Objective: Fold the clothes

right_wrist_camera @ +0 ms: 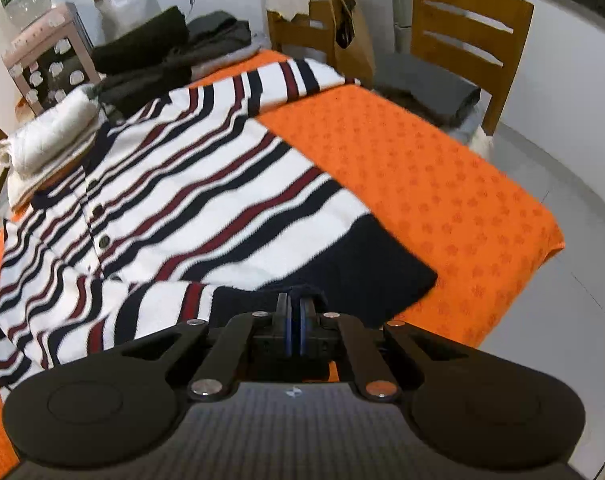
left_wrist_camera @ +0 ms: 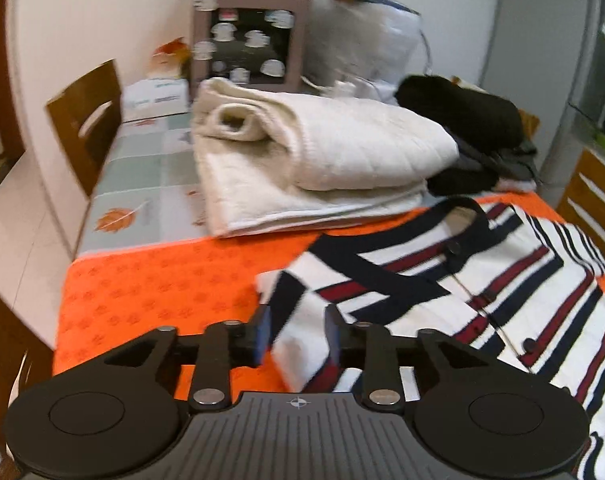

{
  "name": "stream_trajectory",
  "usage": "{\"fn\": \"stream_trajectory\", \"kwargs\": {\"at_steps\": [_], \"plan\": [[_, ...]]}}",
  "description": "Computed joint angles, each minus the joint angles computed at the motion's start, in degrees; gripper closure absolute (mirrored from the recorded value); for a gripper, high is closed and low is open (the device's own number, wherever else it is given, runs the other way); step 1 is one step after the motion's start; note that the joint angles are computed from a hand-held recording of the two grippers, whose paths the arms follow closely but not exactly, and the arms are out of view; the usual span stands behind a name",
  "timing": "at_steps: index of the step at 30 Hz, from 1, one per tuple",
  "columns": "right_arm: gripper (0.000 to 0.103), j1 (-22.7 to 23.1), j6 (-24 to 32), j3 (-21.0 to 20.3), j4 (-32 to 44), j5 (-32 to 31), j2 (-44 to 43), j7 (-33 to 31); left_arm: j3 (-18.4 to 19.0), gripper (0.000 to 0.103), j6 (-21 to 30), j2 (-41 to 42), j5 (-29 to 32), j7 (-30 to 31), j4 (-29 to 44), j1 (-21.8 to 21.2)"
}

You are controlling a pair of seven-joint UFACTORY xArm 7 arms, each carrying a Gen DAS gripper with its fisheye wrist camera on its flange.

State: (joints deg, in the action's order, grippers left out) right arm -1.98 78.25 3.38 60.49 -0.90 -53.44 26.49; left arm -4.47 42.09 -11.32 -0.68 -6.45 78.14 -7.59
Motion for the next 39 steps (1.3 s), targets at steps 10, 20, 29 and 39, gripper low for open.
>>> {"fn": "stream_trajectory", "kwargs": {"at_steps": [10,20,29,39], "plan": [[0.098,0.3,0.1,0.2,-0.6,0.8,-1.2,1.5,-2.0,0.062,4.1,8.0,15.5,-12.9,6.1,-0.2],[0.099,-1.0,-0.6,0.5,3.2,0.1,-1.3,3.8,-1.2,0.091,0.5,6.3,18.3,-23.0,2.2,0.2],[0.092,-1.7,-2.7,-1.4,-2.0,-1.0,0.1,3.0,-0.5,0.082,0.4,6.0,14.9,-22.6,2.3,0.2],[0.07,-1.1,-4.0,-5.1,-5.8,1.9,-7.2,0.7,3.1,0.07,-3.0,-6.0,-5.0,-6.7,-5.6,-1.7]]}}
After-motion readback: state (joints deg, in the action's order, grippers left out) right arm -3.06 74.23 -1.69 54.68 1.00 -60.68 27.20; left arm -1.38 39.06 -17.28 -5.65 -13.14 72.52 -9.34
